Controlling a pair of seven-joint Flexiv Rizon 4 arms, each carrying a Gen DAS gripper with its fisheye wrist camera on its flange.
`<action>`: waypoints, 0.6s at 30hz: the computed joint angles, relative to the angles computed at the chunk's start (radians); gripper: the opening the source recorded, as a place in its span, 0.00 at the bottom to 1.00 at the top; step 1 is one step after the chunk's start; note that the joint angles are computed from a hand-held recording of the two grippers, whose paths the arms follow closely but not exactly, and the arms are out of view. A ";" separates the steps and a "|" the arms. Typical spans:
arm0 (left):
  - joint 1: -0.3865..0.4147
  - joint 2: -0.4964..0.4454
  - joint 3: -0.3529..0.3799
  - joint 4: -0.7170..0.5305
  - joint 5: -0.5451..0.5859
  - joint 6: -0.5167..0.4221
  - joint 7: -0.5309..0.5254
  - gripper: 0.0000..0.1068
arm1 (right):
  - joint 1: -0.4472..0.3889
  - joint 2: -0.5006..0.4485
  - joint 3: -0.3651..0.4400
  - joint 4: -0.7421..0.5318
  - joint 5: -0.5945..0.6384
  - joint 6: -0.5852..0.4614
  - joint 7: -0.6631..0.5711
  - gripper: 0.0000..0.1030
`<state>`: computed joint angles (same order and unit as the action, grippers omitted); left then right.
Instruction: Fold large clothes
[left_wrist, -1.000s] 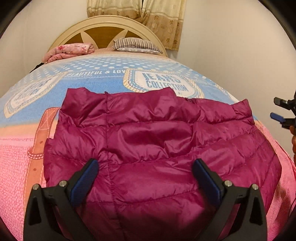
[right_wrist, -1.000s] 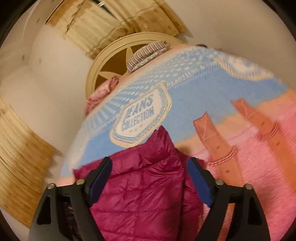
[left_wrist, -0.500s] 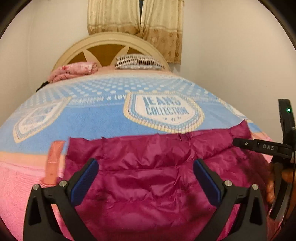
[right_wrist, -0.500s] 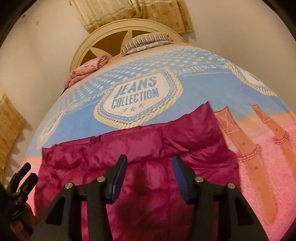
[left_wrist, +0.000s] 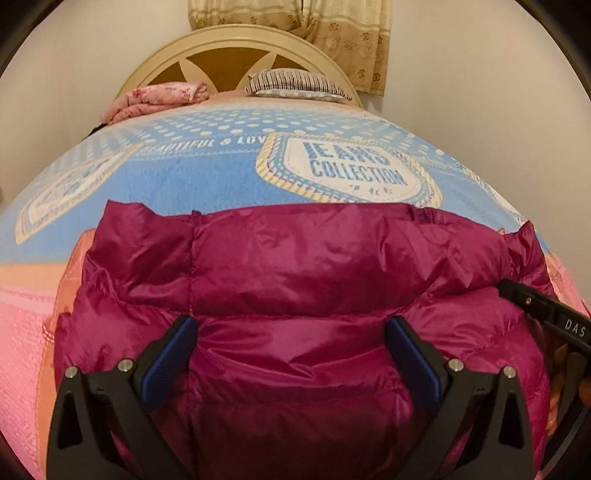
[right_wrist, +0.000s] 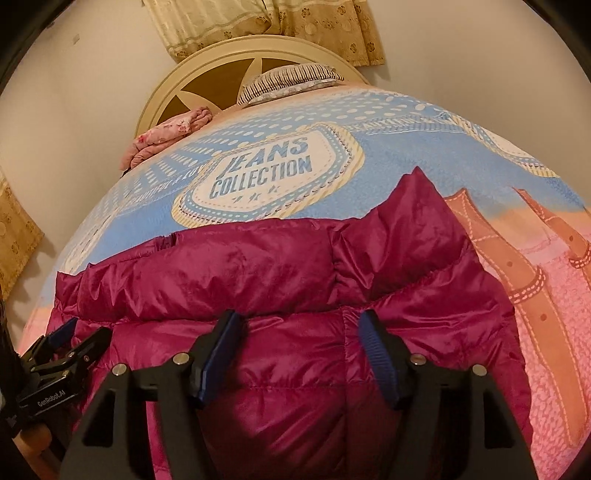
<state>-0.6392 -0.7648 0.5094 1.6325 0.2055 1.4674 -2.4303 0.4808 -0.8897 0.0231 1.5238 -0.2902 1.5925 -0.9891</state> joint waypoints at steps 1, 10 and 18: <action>0.000 -0.001 -0.001 0.002 -0.002 0.003 -0.005 0.96 | 0.002 -0.002 -0.003 0.004 0.000 0.009 -0.002 0.66; 0.031 -0.003 -0.046 -0.029 0.013 -0.072 0.013 0.96 | 0.023 -0.014 -0.024 -0.006 -0.014 -0.019 -0.011 0.72; 0.069 0.004 -0.092 -0.047 0.055 -0.115 0.002 0.96 | 0.037 -0.023 -0.041 -0.017 -0.030 -0.043 -0.009 0.77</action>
